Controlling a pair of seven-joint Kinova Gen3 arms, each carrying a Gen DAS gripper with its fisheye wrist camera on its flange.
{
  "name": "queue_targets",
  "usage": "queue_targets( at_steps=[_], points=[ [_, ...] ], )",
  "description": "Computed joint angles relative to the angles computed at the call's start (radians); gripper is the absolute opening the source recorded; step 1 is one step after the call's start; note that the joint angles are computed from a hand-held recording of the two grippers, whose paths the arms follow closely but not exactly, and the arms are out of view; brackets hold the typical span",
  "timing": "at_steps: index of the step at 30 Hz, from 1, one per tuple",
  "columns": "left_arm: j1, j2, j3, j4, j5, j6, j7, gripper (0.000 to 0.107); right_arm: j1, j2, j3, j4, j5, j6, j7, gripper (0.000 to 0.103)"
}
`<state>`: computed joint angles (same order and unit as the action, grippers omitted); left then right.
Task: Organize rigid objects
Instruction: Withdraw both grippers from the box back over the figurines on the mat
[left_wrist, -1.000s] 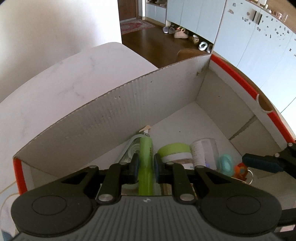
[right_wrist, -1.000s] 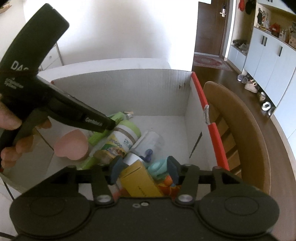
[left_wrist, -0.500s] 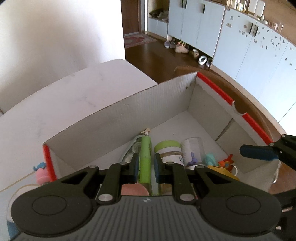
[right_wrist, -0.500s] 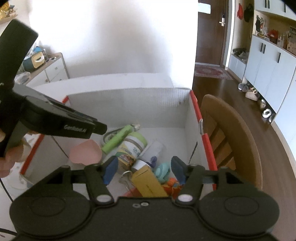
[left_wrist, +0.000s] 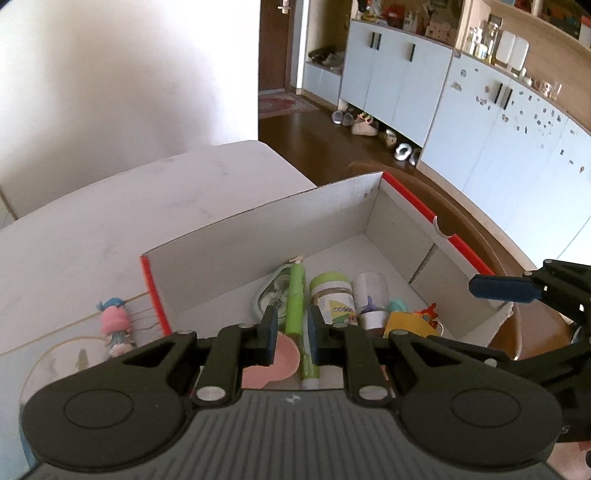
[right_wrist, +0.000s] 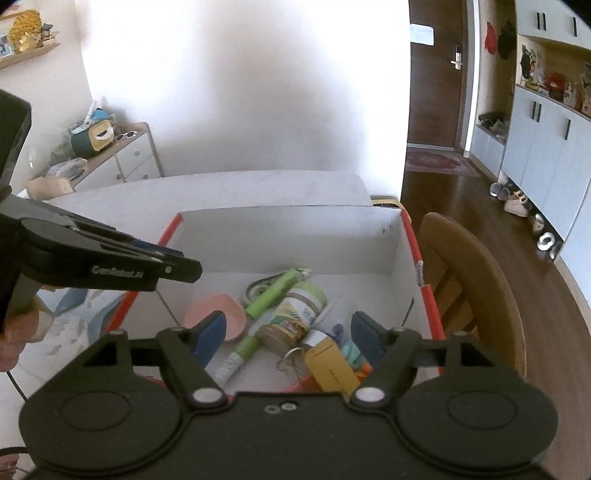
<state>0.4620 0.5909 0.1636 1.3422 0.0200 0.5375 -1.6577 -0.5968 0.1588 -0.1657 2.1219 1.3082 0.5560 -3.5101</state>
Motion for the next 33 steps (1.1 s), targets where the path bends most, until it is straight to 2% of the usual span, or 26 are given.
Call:
queue_targets(
  at_steps=[5,9,12,17,20,25,26,28,29,30,31,33],
  points=[
    [-0.053,-0.051,0.033,0.089,0.044,-0.062,-0.022,0.016,-0.027,-0.014,-0.018,0.006,0.033,0.023,-0.057,0.082],
    [-0.147,-0.099,0.104,0.189,0.116,-0.127,-0.104,0.016,-0.054,-0.020,-0.045,0.010,0.076,0.055,-0.141,0.085],
    [-0.197,-0.137,0.127,0.263,0.156,-0.173,-0.152,0.016,-0.076,-0.015,-0.064,-0.005,0.074,0.084,-0.166,0.088],
    [-0.341,-0.166,0.209,0.336,0.281,-0.184,-0.250,0.017,-0.121,0.013,-0.079,-0.049,0.076,0.113,-0.203,0.090],
    [-0.389,-0.187,0.217,0.379,0.324,-0.209,-0.304,0.017,-0.161,0.051,-0.082,-0.105,0.048,0.154,-0.185,0.091],
    [-0.484,-0.193,0.249,0.408,0.390,-0.213,-0.420,0.018,-0.215,0.110,-0.060,-0.194,-0.004,0.168,-0.139,0.091],
    [-0.500,-0.191,0.254,0.412,0.403,-0.213,-0.443,0.025,-0.226,0.123,-0.053,-0.213,-0.013,0.169,-0.132,0.091],
    [-0.545,-0.188,0.278,0.421,0.438,-0.218,-0.502,0.049,-0.248,0.155,-0.040,-0.257,-0.044,0.172,-0.105,0.090],
    [-0.573,-0.189,0.299,0.435,0.462,-0.234,-0.537,0.066,-0.261,0.167,-0.030,-0.273,-0.053,0.174,-0.100,0.090],
    [-0.605,-0.188,0.324,0.450,0.487,-0.260,-0.573,0.070,-0.274,0.183,-0.021,-0.293,-0.064,0.178,-0.092,0.090],
    [-0.631,-0.185,0.345,0.458,0.506,-0.275,-0.607,0.070,-0.284,0.199,-0.012,-0.314,-0.078,0.178,-0.082,0.090],
    [-0.661,-0.166,0.362,0.443,0.512,-0.259,-0.643,0.070,-0.309,0.227,0.007,-0.351,-0.101,0.186,-0.062,0.090]
  ],
)
